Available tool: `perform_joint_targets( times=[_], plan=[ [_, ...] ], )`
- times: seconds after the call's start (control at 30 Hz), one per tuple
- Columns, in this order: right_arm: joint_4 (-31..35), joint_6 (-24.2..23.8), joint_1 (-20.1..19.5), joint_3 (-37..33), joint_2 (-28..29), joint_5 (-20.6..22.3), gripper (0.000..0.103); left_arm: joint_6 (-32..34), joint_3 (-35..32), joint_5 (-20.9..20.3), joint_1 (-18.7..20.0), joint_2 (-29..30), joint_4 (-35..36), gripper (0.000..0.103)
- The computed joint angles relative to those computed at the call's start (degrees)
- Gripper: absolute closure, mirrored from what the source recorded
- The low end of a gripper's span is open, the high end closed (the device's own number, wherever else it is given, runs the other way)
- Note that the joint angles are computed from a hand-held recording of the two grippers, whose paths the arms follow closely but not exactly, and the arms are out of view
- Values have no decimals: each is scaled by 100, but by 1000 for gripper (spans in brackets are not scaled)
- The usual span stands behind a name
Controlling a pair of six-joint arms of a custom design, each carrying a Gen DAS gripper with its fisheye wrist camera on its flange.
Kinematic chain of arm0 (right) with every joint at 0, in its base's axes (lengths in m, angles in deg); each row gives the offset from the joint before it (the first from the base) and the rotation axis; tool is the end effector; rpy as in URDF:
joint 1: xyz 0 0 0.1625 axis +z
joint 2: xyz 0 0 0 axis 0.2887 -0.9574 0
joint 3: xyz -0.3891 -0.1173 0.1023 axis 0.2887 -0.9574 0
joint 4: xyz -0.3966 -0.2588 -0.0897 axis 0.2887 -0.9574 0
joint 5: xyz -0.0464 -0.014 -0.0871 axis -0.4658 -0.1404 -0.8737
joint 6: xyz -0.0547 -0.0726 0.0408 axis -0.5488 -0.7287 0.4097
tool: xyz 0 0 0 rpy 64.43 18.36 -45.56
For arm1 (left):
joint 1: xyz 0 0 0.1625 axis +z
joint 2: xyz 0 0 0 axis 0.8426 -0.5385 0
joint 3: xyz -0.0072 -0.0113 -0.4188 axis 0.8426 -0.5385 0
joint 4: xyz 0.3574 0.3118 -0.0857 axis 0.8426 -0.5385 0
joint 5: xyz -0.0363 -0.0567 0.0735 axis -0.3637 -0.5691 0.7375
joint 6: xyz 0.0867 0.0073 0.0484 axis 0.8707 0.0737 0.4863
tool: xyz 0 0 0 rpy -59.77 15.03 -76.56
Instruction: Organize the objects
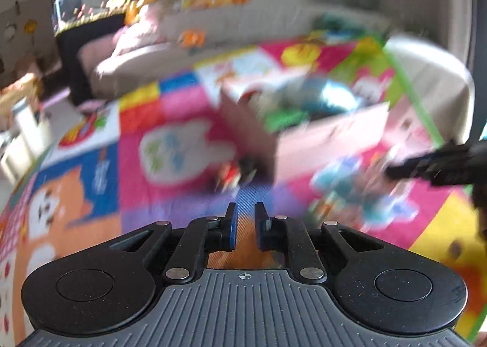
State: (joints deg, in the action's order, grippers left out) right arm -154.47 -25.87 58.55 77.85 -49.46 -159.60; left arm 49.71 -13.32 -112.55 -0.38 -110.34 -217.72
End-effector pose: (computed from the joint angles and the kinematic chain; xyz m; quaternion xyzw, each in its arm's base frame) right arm -0.0621 -0.6802 0.2925 0.0502 -0.8382 0.4630 0.2839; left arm -0.3136 -0.8014 -0.0425 0.4845 0.8165 -0.2415 0.2007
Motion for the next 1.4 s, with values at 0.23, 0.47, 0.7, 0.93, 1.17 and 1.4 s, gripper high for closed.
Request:
perform_joint_targets(
  times=[0.23, 0.47, 0.7, 0.93, 1.17, 1.4],
  plan=[
    [-248, 109, 27, 4, 216, -284, 26, -12, -323, 121, 99, 268, 552, 90],
    [-212, 320, -11, 46, 164, -203, 17, 49, -705, -283, 115, 439, 1099, 90],
    [-140, 428, -66, 85, 91, -21, 13, 1156, -1006, -580, 105, 570, 375, 84],
    [-99, 444, -76, 103, 65, 25, 10, 2095, -3434, -379, 163, 1797, 2260, 89],
    [47, 351, -69, 93, 53, 70, 4, 1881, -4384, -432, 218, 2149, 3349, 90],
    [66, 270, -44, 75, 76, 22, 4, 1603, -4217, -689, 300, 1909, 4232, 84]
  ],
)
